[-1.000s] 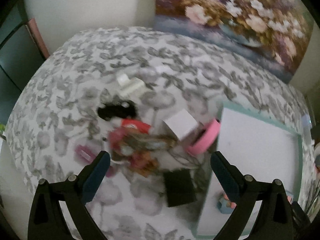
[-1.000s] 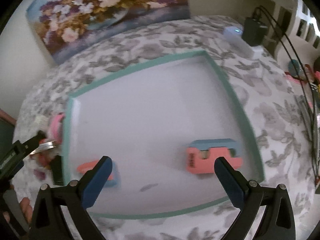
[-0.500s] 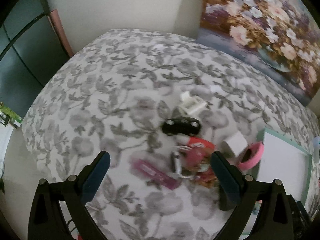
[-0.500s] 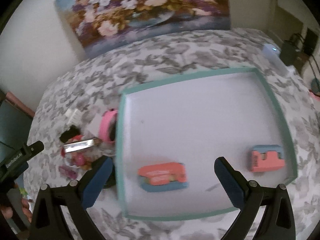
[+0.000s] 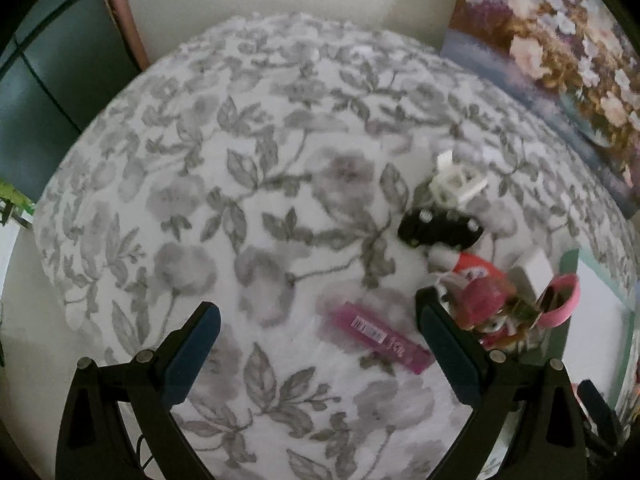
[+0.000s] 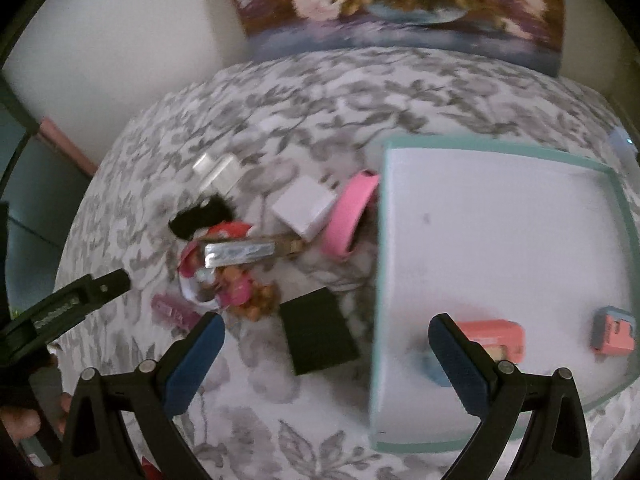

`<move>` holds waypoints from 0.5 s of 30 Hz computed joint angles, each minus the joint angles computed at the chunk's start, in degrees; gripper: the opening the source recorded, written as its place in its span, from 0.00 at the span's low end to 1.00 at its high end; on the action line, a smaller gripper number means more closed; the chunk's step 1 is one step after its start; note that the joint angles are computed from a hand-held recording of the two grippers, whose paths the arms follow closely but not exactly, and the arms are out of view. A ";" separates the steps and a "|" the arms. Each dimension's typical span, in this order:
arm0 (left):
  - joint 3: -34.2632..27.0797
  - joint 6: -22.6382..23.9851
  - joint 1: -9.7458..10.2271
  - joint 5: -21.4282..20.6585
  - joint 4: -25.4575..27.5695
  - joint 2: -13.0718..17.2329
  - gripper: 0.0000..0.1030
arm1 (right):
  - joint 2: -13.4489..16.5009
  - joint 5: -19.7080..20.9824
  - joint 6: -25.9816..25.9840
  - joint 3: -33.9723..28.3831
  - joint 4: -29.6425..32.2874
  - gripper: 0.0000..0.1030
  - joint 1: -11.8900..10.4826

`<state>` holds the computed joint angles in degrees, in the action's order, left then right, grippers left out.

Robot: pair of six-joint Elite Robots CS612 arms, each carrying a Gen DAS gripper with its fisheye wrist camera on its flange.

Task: Organize rigid objects
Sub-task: 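Move both open tools back from the tray toward the pile, then grasp the black charger with the right tool while the left tool grasps the pink barcode stick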

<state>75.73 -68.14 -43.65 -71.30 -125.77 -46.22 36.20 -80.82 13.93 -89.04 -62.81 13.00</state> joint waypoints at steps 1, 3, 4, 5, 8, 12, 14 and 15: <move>0.08 0.70 0.22 -1.28 -0.32 0.28 0.97 | 0.02 0.28 -0.44 0.26 -0.02 1.00 0.11; -0.06 1.23 0.42 -2.69 0.00 0.69 0.97 | 0.08 1.32 -1.44 0.71 0.26 1.00 0.19; -0.09 1.43 0.57 -3.58 0.18 0.94 0.97 | 0.13 1.71 -1.81 0.96 0.35 1.00 0.25; 0.00 1.45 0.64 -4.05 0.06 1.02 0.97 | 0.19 1.84 -2.04 1.04 0.47 0.99 0.30; 0.88 1.53 0.96 -5.92 -2.08 1.02 0.97 | 0.38 2.03 -2.54 1.31 0.78 0.93 0.36; 1.52 2.76 1.12 -7.22 -4.55 0.98 0.97 | 0.32 -0.13 -3.11 1.58 0.57 0.85 0.68; 1.69 3.14 1.25 -8.03 -5.55 1.07 0.97 | 0.28 0.25 -2.61 1.49 0.53 0.82 0.43; 1.71 3.51 1.26 -8.36 -5.85 1.14 0.97 | 0.33 0.57 -2.47 1.36 0.48 0.80 0.29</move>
